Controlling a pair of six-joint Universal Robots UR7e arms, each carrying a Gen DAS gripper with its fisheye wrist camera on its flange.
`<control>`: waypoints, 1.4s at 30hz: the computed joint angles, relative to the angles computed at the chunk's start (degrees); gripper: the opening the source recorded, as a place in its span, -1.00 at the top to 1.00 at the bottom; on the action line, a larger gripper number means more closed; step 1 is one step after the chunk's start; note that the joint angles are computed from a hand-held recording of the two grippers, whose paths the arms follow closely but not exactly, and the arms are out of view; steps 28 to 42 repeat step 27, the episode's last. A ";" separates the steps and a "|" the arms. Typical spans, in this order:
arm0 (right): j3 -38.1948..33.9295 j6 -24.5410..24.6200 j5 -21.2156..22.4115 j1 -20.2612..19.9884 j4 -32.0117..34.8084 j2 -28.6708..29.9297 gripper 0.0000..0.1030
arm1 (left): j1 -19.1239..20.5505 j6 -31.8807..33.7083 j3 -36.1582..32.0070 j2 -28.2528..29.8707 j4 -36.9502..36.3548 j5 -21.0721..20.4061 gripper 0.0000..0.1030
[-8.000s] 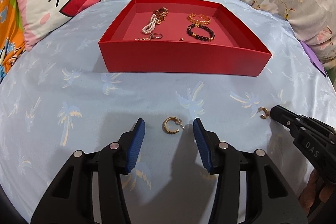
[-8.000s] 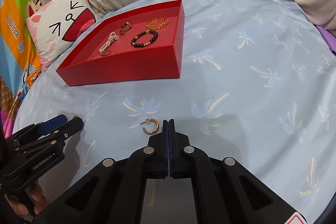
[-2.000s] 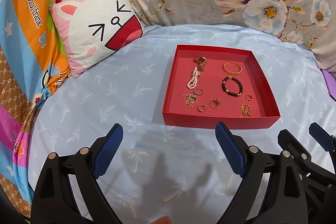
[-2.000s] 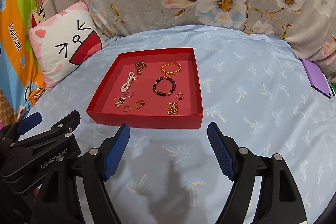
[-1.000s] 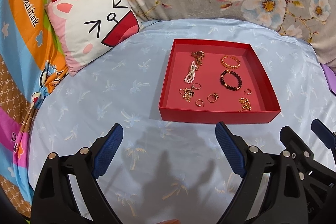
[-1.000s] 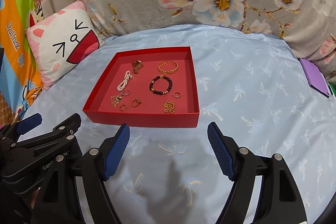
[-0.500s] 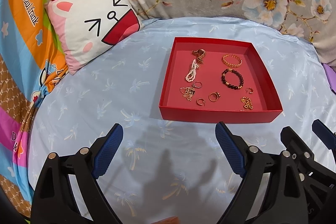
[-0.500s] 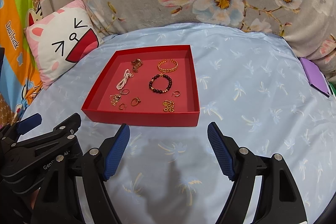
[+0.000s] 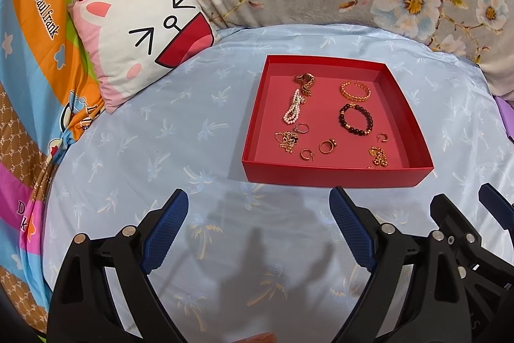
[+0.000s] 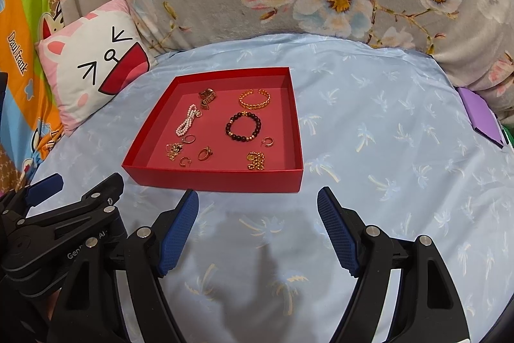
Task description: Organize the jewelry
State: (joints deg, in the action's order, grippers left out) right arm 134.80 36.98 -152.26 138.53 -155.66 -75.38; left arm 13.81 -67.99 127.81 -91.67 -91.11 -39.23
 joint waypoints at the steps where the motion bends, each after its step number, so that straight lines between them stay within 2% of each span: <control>1: 0.05 0.06 0.01 0.01 0.08 -0.05 -0.45 | -0.01 -0.02 0.01 -0.02 0.05 0.00 -0.69; 19: 1.56 -0.27 0.44 0.06 -1.90 -0.78 -0.45 | -0.15 -1.85 0.25 0.35 1.29 -0.09 -0.69; 27: 0.30 1.14 0.18 0.28 0.56 -0.50 -0.46 | -0.03 -1.62 0.23 0.35 0.93 -0.59 -0.69; 42: 0.30 1.14 0.18 0.28 0.56 -0.50 -0.46 | -0.03 -1.62 0.23 0.35 0.93 -0.59 -0.69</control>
